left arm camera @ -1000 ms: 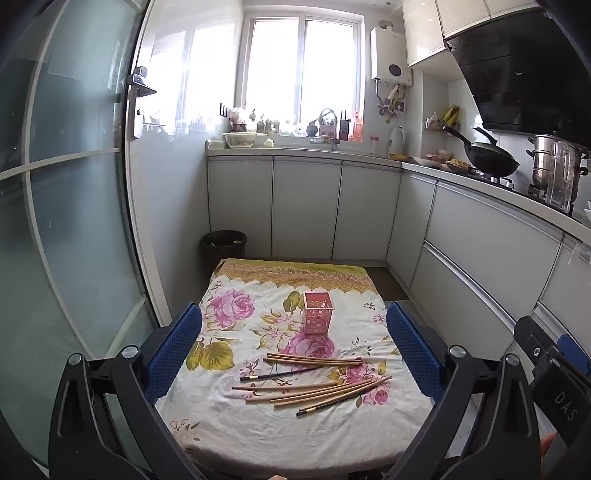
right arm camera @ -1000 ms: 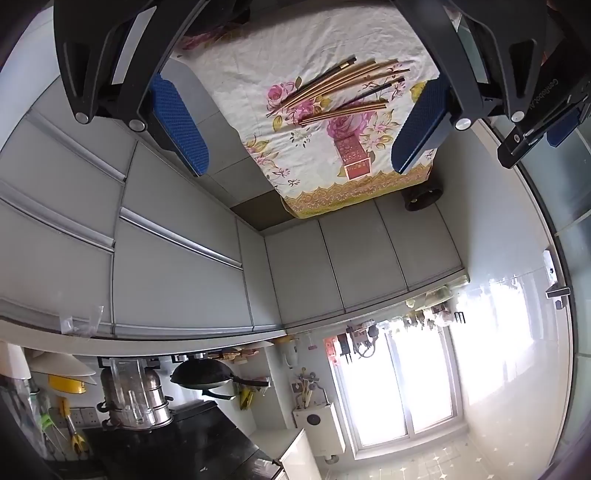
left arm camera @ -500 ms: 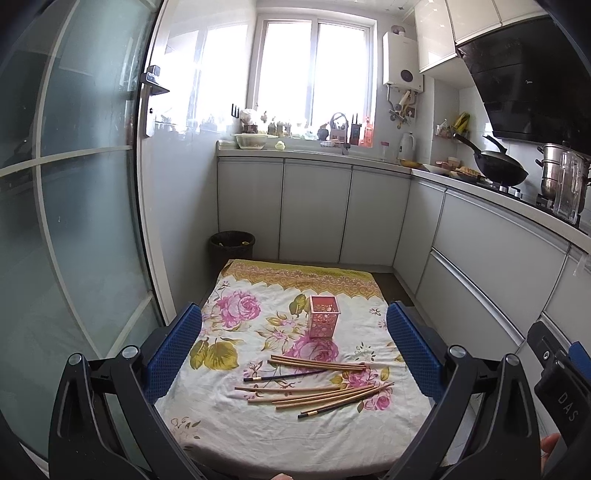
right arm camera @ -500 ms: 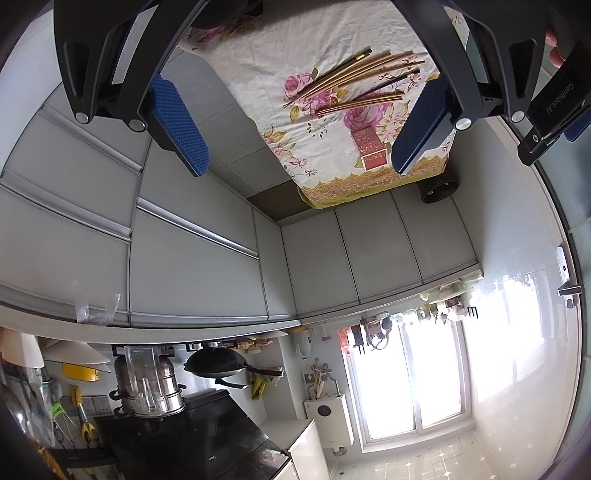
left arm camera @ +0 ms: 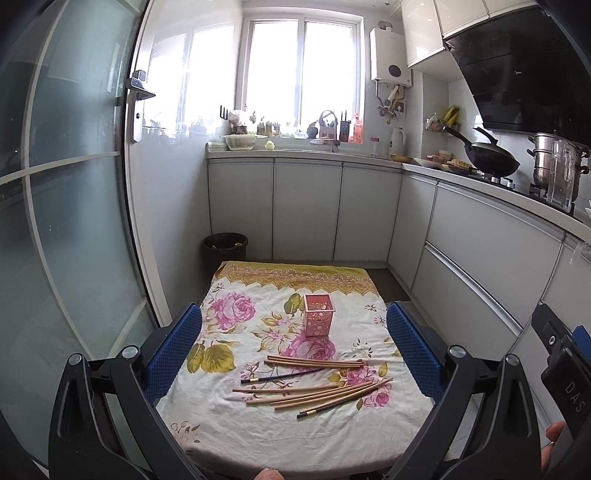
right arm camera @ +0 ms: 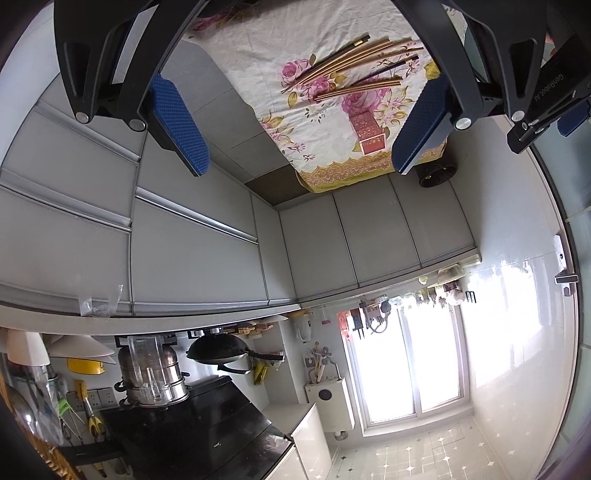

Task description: Organize utensils

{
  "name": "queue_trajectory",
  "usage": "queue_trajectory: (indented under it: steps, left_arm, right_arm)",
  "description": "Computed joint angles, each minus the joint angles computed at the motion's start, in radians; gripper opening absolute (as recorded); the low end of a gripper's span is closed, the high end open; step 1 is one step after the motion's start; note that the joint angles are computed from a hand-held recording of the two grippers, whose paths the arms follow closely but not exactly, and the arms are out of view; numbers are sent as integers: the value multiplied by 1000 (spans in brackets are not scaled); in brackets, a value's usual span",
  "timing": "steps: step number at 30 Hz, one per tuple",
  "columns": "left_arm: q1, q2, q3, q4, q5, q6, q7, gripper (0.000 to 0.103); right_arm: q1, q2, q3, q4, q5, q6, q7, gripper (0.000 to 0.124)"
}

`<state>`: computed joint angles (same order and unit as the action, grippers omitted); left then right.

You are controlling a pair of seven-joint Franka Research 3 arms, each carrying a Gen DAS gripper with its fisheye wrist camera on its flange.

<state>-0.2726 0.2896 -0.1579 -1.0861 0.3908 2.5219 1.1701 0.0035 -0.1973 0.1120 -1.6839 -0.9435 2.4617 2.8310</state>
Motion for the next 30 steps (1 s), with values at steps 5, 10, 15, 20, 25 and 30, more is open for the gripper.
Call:
queue_trajectory:
  steps: [5,10,15,20,25,30]
  left_arm:
    - [-1,4,7,3,17,17,-39,96]
    - [3,17,12,23,4,12,-50,96]
    - [6,29,1,42,-25,-29,-42,96]
    - [0,14,11,23,3,-12,-64,96]
    - [0,17,12,32,4,-22,-71,96]
    - [-4,17,16,30,20,-22,-75,96]
  right_arm:
    - [1,21,-16,34,35,35,-33,96]
    - [-8,10,-17,56,-19,58,-17,96]
    - [-5,4,-23,24,38,37,-52,96]
    - [-6,9,-13,23,57,35,-66,96]
    - [1,9,-9,13,70,42,-82,96]
    - [7,15,-11,11,89,48,-103,96]
